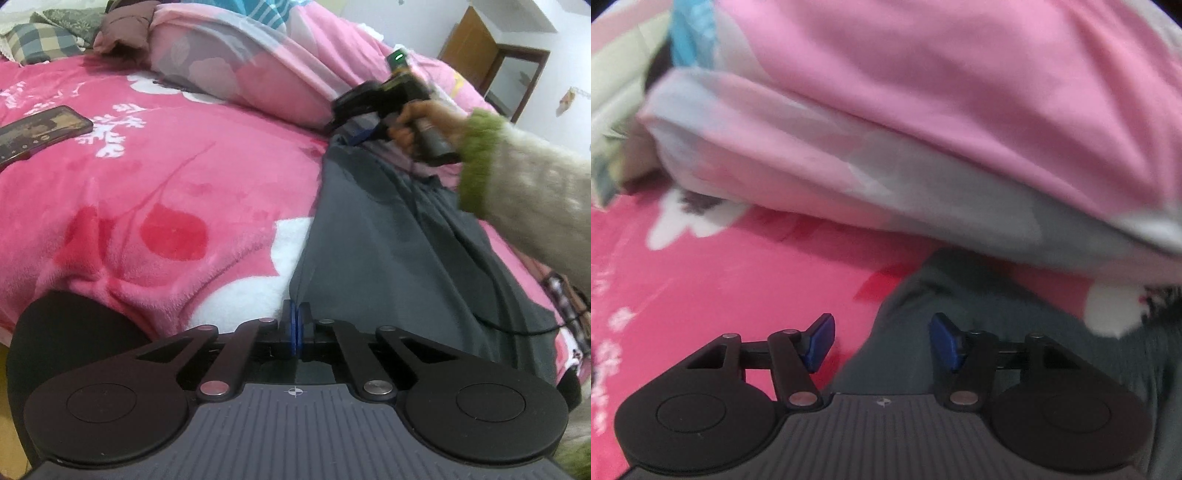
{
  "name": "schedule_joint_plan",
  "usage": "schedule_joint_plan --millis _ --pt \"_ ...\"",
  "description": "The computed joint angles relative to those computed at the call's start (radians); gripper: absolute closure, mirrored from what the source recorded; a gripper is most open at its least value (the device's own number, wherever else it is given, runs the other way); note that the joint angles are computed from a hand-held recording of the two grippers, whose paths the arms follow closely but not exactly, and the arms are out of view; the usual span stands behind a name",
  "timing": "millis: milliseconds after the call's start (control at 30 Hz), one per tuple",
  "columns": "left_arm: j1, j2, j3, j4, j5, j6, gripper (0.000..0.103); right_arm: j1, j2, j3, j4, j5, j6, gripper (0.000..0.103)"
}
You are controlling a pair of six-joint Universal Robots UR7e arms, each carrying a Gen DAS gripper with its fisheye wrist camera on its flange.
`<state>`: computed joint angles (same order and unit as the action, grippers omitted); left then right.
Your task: Fold clothes
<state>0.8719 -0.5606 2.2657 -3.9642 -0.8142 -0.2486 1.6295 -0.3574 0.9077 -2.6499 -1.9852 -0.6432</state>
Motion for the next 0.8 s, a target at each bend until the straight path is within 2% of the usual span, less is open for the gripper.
schedule_joint_plan --millis 33,100,133,167,267,467,800 --pt "0.002 -0.005 0.007 -0.021 -0.013 -0.001 0.103 0.002 0.03 -0.044 0.012 -0.023 -0.005 0.051" --pt "0.006 -0.018 0.021 -0.068 -0.035 0.0 0.103 0.006 0.085 -0.123 0.033 -0.075 -0.017 0.07" --pt "0.005 -0.024 0.028 -0.096 -0.037 0.008 0.103 0.005 0.1 -0.143 0.035 -0.092 -0.027 0.074" --pt "0.001 -0.029 0.033 -0.117 -0.029 0.016 0.103 0.004 0.112 -0.159 0.034 -0.106 -0.039 0.084" --pt "0.006 -0.064 0.048 -0.161 -0.02 0.048 0.103 0.001 0.088 -0.126 0.008 -0.08 -0.057 0.096" --pt "0.031 -0.113 0.056 -0.151 -0.002 0.068 0.103 -0.003 0.037 -0.062 -0.02 0.004 -0.054 0.098" --pt "0.07 -0.135 0.066 -0.019 0.003 -0.056 0.103 -0.024 0.097 -0.077 -0.104 0.085 -0.161 0.098"
